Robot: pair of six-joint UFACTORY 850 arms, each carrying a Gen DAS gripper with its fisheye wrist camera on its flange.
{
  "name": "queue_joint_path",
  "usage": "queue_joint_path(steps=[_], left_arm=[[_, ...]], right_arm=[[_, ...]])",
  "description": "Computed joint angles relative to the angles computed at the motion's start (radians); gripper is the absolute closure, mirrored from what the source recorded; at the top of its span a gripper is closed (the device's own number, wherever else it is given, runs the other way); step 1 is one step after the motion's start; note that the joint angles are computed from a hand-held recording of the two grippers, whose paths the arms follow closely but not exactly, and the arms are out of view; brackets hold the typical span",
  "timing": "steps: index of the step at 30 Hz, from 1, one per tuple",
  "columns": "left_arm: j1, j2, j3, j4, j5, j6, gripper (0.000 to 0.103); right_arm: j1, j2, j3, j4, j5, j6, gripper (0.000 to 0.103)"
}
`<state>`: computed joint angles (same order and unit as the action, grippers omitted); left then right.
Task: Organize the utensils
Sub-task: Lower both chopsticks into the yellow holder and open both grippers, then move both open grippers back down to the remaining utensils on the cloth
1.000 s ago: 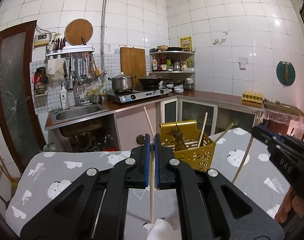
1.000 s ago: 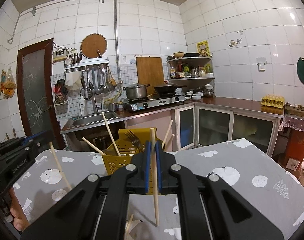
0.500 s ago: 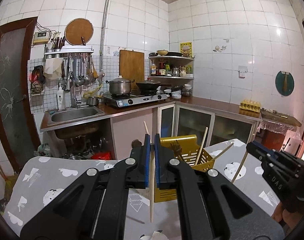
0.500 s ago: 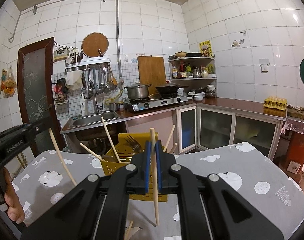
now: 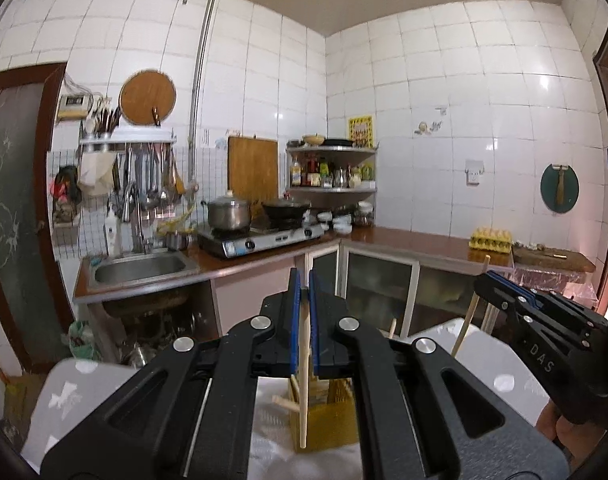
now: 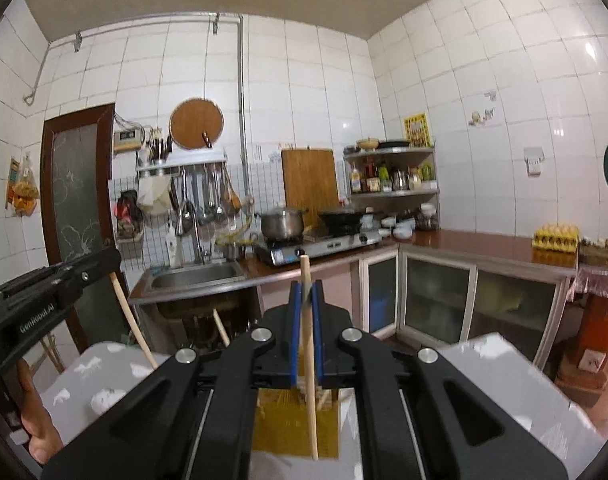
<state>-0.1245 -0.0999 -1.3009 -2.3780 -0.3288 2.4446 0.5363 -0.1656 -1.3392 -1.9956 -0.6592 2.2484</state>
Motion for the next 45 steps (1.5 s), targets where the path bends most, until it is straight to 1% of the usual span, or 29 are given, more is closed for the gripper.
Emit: queue_joint_path(steps=[3,6,8,11,12,17,22,26,28,30,31,32,33,34,35,36,37,38,39,40,41,43,44,45], left_arm=[[-0.011,-0.027,-0.061,0.007,0.003,-0.025,0.1],[-0.024,-0.061,-0.111,-0.035,0.008,0.012,0.1],[-0.033,-0.098,-0.157,-0.043,0.015,0.017,0.1],[-0.047,-0.157,-0.218,-0.117,0.021,0.095,0.1],[-0.05,-0.179,-0.239,-0.11,0.025,0.087,0.1],[-0.054,-0.268,-0.309,-0.047,0.05,0.025,0.1],[-0.051,-0.324,-0.319,0.016,0.067,-0.033,0.1],[-0.043,-0.353,-0.318,0.105,0.087,-0.128,0.1],[-0.04,-0.361,-0.316,0.182,0.099,-0.212,0.1],[-0.037,-0.36,-0.308,0.239,0.113,-0.272,0.1],[-0.037,-0.352,-0.299,0.235,0.121,-0.27,0.1],[-0.037,-0.346,-0.292,0.24,0.132,-0.28,0.098],[-0.038,-0.336,-0.284,0.256,0.147,-0.3,0.087],[-0.036,-0.319,-0.272,0.304,0.156,-0.356,0.07],[-0.032,-0.301,-0.256,0.31,0.154,-0.371,0.062],[-0.03,-0.286,-0.243,0.289,0.153,-0.354,0.051],[-0.027,-0.259,-0.217,0.231,0.153,-0.296,0.045],[-0.024,-0.232,-0.193,0.199,0.154,-0.259,0.042],[-0.019,-0.208,-0.172,0.196,0.154,-0.255,0.034],[-0.016,-0.19,-0.157,0.194,0.152,-0.254,0.026],[-0.01,-0.162,-0.131,0.19,0.148,-0.249,0.023],[0.001,-0.116,-0.086,0.157,0.137,-0.217,0.011],[0.01,-0.09,-0.059,0.165,0.133,-0.226,0.009],[0.02,-0.067,-0.037,0.216,0.127,-0.277,0.006]], right_arm=[[-0.017,-0.025,-0.062,0.015,0.02,-0.024,0.097],[-0.041,-0.067,-0.136,0.023,0.042,-0.035,0.097],[-0.053,-0.098,-0.178,0.028,0.05,-0.048,0.097],[-0.073,-0.143,-0.227,0.031,0.069,-0.049,0.097],[-0.081,-0.156,-0.237,0.025,0.074,-0.04,0.097],[-0.116,-0.208,-0.261,0.014,0.117,-0.001,0.097],[-0.125,-0.246,-0.262,0.041,0.136,-0.029,0.098],[-0.128,-0.259,-0.245,0.1,0.152,-0.067,0.097],[-0.132,-0.259,-0.236,0.136,0.165,-0.09,0.097],[-0.135,-0.264,-0.239,0.213,0.182,-0.174,0.097],[-0.136,-0.263,-0.235,0.25,0.185,-0.216,0.097],[-0.137,-0.263,-0.236,0.295,0.194,-0.265,0.097],[-0.139,-0.259,-0.235,0.348,0.208,-0.317,0.097],[-0.138,-0.253,-0.229,0.388,0.206,-0.355,0.096],[-0.134,-0.246,-0.223,0.413,0.195,-0.377,0.095],[-0.132,-0.237,-0.214,0.423,0.189,-0.382,0.092],[-0.128,-0.216,-0.191,0.425,0.182,-0.37,0.073],[-0.122,-0.194,-0.168,0.407,0.17,-0.342,0.047],[-0.112,-0.173,-0.144,0.388,0.15,-0.32,0.043],[-0.105,-0.157,-0.127,0.393,0.139,-0.327,0.043],[-0.097,-0.137,-0.108,0.407,0.132,-0.344,0.043],[-0.082,-0.101,-0.07,0.417,0.115,-0.349,0.043],[-0.074,-0.085,-0.052,0.426,0.102,-0.355,0.043],[-0.066,-0.063,-0.024,0.431,0.093,-0.35,0.043]])
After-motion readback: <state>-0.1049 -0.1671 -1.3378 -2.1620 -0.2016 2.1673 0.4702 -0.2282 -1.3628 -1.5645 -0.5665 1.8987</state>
